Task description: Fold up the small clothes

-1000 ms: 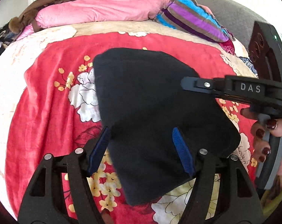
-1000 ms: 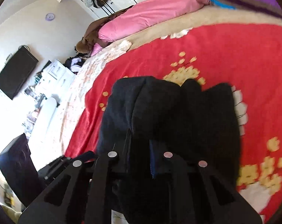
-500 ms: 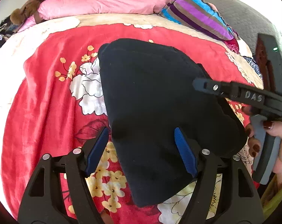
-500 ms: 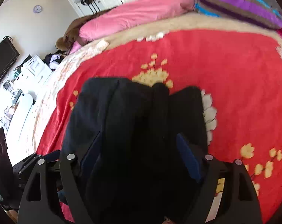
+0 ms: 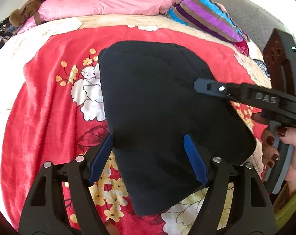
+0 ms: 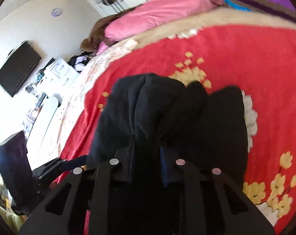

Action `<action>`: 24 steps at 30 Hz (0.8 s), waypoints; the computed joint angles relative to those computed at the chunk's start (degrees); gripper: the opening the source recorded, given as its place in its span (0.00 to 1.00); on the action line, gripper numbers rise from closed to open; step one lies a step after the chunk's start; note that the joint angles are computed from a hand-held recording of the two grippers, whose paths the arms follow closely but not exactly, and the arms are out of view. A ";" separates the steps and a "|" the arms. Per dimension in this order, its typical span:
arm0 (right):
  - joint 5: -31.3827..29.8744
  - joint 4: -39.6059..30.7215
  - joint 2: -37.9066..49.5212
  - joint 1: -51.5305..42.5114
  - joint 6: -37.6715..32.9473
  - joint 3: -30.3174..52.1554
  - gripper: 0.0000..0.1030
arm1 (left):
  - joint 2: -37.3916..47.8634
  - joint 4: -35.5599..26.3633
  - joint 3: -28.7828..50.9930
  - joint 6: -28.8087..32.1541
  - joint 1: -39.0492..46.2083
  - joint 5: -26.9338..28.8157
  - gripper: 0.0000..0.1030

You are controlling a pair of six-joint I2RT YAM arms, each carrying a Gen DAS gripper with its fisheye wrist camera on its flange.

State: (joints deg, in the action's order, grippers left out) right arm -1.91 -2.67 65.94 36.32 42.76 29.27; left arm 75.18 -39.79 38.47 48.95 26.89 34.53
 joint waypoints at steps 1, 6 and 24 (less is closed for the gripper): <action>0.26 -1.17 -1.71 0.48 -0.68 0.68 0.19 | -0.07 -1.52 0.82 0.49 0.53 1.05 0.65; 6.43 -13.11 -6.83 3.03 -4.27 5.46 0.19 | -2.03 -7.96 3.35 3.31 2.05 5.35 0.65; 11.55 -20.41 1.55 -0.52 -4.64 2.86 0.24 | -1.28 0.26 -2.80 0.87 -3.34 -0.07 0.66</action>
State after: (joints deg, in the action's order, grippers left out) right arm 9.64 -23.08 67.49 35.80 38.12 32.13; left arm 73.90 -39.54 35.67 49.82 23.55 34.46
